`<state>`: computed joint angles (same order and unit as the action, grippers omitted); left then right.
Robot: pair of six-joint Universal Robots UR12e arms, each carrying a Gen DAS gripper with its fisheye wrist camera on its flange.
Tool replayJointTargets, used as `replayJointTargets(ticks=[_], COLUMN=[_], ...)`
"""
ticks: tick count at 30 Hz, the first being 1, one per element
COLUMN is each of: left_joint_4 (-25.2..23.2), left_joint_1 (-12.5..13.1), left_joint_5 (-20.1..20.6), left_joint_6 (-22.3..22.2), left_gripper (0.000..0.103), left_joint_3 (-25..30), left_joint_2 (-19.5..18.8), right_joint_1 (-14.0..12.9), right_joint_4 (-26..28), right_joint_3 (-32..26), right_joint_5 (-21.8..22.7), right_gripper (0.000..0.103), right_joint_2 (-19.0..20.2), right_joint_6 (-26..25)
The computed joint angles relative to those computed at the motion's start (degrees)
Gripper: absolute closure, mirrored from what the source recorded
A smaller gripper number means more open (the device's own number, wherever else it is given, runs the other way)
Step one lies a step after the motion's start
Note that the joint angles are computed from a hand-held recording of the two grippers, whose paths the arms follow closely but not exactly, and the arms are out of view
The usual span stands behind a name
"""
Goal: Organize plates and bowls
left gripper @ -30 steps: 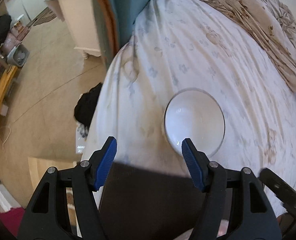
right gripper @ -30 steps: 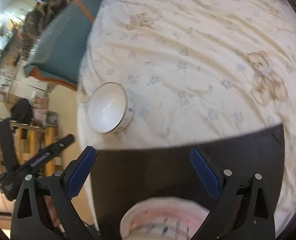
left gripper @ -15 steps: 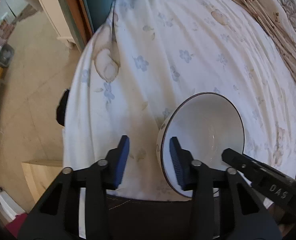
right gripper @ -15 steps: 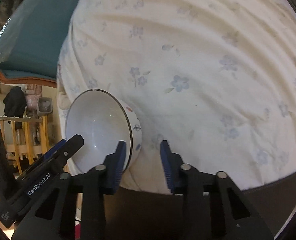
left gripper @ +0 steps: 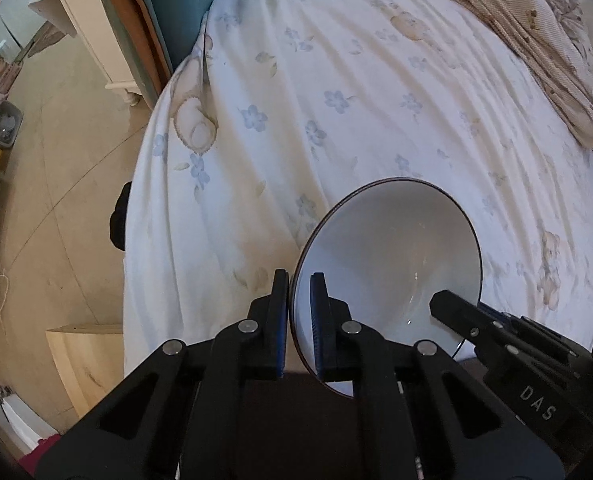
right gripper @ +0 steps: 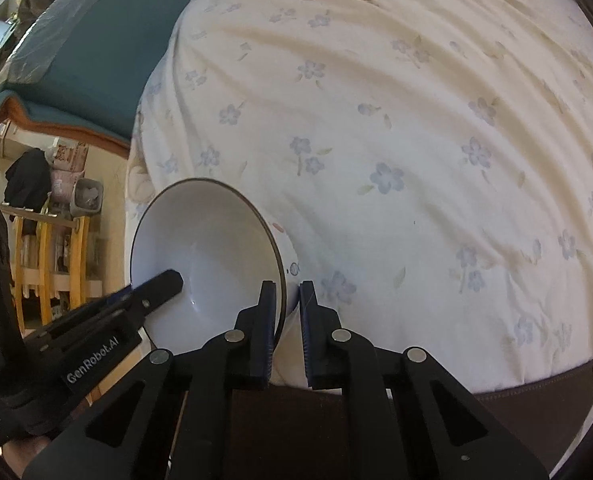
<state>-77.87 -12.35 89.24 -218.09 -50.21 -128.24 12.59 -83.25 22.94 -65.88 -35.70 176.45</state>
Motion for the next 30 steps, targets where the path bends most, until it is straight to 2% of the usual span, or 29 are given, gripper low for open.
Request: replayJointTargets(ticks=[4,10,17,26,30], left_joint_4=[0.3,1.6,2.0,5.8,7.8], left_joint_1=[-0.8,-2.4,-4.8,-7.2,-8.2], left_joint_5=[0.2,1.0,1.7,1.5,-0.4], left_joint_6=[0.4,1.3,2.5,2.1,1.7], left_gripper=[0.095,0.095,0.095,0.095,0.095], left_joint_3=[-0.4,-1.2,-1.7,-6.3,-9.4], left_joint_2=[1.0,3.1,5.8,10.3,12.3], right_joint_1=[-0.6,-1.9,-3.2,-5.0,-6.0], right_joint_4=[-4.0,-8.0,-11.3,-14.2,-14.5], right_joint_3=[7.9,16.7,24.6,34.4,38.8], right_joint_5=[1.2,2.8,3.1,3.2,4.0], right_gripper=[0.090,0.090,0.089,0.089,0.089], right_joint_2=[-4.9,-11.1,-17.8,-26.2,-29.8], right_joint_6=[0.3,-0.3,-2.4,-3.5,-4.4])
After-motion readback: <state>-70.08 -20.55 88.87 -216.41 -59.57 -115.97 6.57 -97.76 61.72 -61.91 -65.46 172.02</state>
